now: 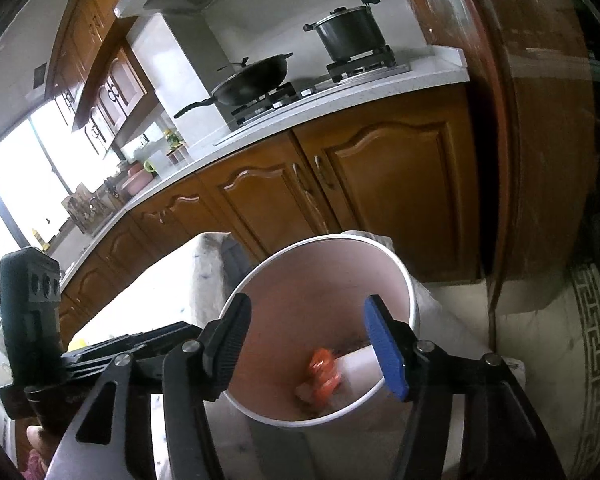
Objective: Collect trash
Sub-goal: 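Open both tools to drop the sponge and wrapper into the bin, then move both tools back over the table toward the green can and carton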
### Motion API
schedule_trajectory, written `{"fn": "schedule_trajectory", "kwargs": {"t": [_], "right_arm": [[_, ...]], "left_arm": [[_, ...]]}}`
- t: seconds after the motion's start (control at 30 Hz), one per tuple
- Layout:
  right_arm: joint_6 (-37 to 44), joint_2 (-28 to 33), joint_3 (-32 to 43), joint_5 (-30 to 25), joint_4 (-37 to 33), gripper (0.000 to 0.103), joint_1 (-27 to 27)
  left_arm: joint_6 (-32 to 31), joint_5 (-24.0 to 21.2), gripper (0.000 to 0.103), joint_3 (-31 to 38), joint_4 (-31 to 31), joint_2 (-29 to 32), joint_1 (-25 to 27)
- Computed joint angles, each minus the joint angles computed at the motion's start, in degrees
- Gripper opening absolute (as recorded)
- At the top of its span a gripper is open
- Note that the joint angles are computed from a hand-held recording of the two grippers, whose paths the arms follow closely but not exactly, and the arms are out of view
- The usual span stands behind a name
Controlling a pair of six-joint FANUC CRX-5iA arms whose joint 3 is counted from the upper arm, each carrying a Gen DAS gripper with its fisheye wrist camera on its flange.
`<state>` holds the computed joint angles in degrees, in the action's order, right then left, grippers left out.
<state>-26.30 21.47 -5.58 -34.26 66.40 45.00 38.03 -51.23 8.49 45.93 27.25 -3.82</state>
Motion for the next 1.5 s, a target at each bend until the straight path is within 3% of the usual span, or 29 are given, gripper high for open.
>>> {"fn": "schedule_trajectory", "kwargs": {"t": [0.17,0.23,0.3,0.47,0.77,1.1,1.5], "right_arm": [[-1.8,-0.4,-0.5,0.2,2.1,0.072,0.4],[-3.9,-0.6,-1.1,0.5,4.3,0.082,0.5],[-7.6,-0.8,-2.0,1.4,8.1,0.086,0.3],[-10.7,-0.3,-1.5,2.4,11.9,0.087,1.0],[-9.6,2.5,2.6,5.6,13.5,0.087,2.4],[-2.9,6.8,8.8,9.0,9.5,0.087,4.7],[9.6,12.2,17.4,10.0,-0.9,0.087,8.1]], "left_arm": [[-1.1,2.9,0.056,-3.9,1.3,-2.8,1.2],[-1.6,4.1,0.065,-6.2,2.4,-4.3,2.1],[-2.3,4.8,0.065,-8.6,3.6,-5.9,3.4],[-3.6,7.1,0.065,-13.7,5.9,-9.8,6.5],[-6.6,10.0,0.065,-20.6,8.3,-15.3,11.8],[-8.4,12.0,0.065,-25.8,9.5,-19.3,18.3],[-8.2,13.7,0.065,-28.3,8.9,-21.0,24.7]]}}
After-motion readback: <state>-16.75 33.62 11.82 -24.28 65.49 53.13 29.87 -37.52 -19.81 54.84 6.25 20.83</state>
